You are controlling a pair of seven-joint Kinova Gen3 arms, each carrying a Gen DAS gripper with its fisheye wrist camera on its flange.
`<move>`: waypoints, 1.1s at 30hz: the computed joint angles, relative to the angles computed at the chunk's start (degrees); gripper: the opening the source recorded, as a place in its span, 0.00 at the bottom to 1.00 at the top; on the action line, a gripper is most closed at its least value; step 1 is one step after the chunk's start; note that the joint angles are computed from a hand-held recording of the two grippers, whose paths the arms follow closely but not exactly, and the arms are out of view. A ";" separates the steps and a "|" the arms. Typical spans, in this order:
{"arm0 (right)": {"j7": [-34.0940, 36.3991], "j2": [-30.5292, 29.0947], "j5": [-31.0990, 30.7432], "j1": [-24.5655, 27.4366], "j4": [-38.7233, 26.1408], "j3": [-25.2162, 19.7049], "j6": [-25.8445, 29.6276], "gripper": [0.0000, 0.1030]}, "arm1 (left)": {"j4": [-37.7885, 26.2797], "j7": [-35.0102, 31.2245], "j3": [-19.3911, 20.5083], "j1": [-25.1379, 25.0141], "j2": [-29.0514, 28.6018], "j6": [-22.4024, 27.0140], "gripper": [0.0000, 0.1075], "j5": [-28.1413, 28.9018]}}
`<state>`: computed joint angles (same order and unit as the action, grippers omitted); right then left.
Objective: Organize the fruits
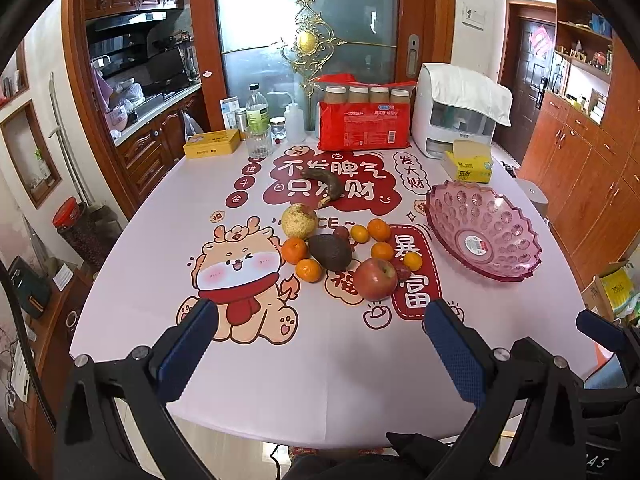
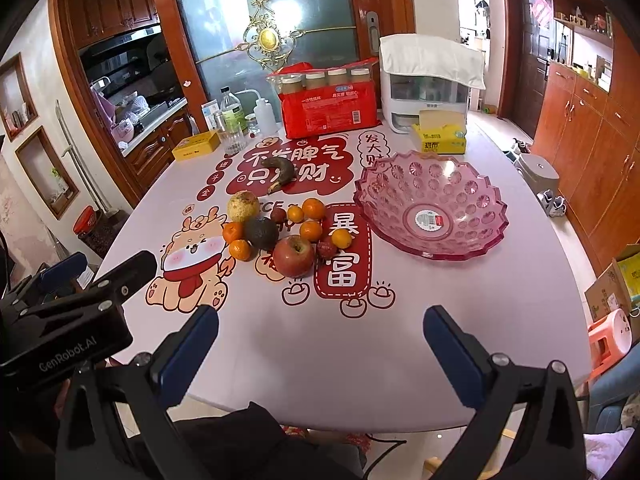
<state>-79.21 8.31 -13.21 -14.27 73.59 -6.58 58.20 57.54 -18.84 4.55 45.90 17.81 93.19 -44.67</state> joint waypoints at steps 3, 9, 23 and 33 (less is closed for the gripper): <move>-0.21 -0.04 0.12 -0.18 0.04 -0.06 -0.02 1.00 | 0.58 0.13 -0.02 -0.22 -0.08 -0.50 0.95 0.10; -0.80 0.04 0.51 -0.66 -0.02 -0.19 -0.21 1.00 | 0.55 0.26 0.02 -0.23 -0.04 -0.52 0.95 0.07; -4.58 0.41 3.13 -3.07 -0.76 -0.67 0.02 1.00 | 3.46 -3.74 0.26 -5.47 -2.24 -5.67 0.95 3.77; -18.24 2.24 14.98 -10.58 -1.48 -0.75 -2.41 1.00 | 8.90 -15.13 1.33 -15.87 -6.49 -12.56 0.95 13.48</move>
